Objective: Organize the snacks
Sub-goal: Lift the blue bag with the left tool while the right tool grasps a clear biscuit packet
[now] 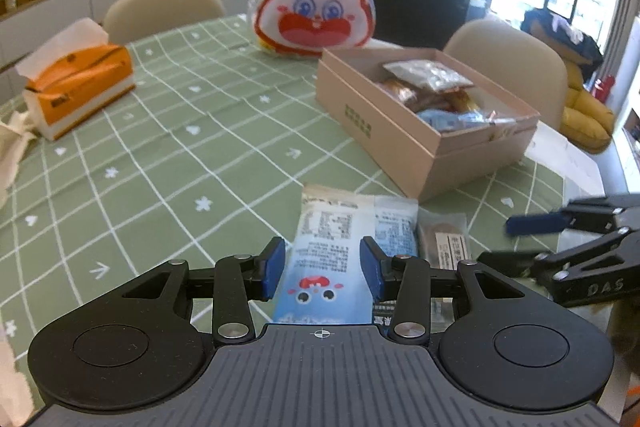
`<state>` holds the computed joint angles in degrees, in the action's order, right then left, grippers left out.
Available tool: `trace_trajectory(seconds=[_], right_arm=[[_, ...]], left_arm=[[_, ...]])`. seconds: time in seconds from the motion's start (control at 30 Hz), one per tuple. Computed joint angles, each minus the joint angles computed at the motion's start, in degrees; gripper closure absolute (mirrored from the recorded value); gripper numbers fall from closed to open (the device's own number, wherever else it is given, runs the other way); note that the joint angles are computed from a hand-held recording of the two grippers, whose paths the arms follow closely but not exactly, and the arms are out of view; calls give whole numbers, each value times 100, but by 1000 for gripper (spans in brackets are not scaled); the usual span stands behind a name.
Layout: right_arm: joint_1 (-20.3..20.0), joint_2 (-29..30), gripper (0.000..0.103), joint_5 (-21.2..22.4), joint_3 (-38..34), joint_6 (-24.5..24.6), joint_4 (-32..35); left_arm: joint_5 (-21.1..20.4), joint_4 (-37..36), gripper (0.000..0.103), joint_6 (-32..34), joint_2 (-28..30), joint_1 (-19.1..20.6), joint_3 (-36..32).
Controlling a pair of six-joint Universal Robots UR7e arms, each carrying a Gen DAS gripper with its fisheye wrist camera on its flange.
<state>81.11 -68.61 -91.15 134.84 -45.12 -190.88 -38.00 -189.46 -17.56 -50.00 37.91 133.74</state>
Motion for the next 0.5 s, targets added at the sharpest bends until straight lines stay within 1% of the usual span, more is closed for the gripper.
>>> trace_trajectory(seconds=[0.07,0.17,0.23,0.3,0.37,0.43,0.5], right_arm=[[141,205,34,-82,23,-54,-203],[410,677,34,-332,-9,-337,-801],[509,876,34,-455,-71,-460,-998],[622,1062,34,-627,-132,-615,-1219],[663,1163,39,-752,-102,-876,-1494],[620,1109,39,-770,-19,-1054,-1628],[475,939,40,-742,111,-1175,-1725]], left_arm=[[80,53,57,-90,-51,-42,51],[218,221,57,-348,-120,-47,93],[270,58,57,-453,-95,-27,132],[209,-105,57,-516,-61,4,158],[146,-132,57,-566,-44,23,173],[119,-112,57,-586,-9,5,199],[140,-138,57,-564,31,-35,236]])
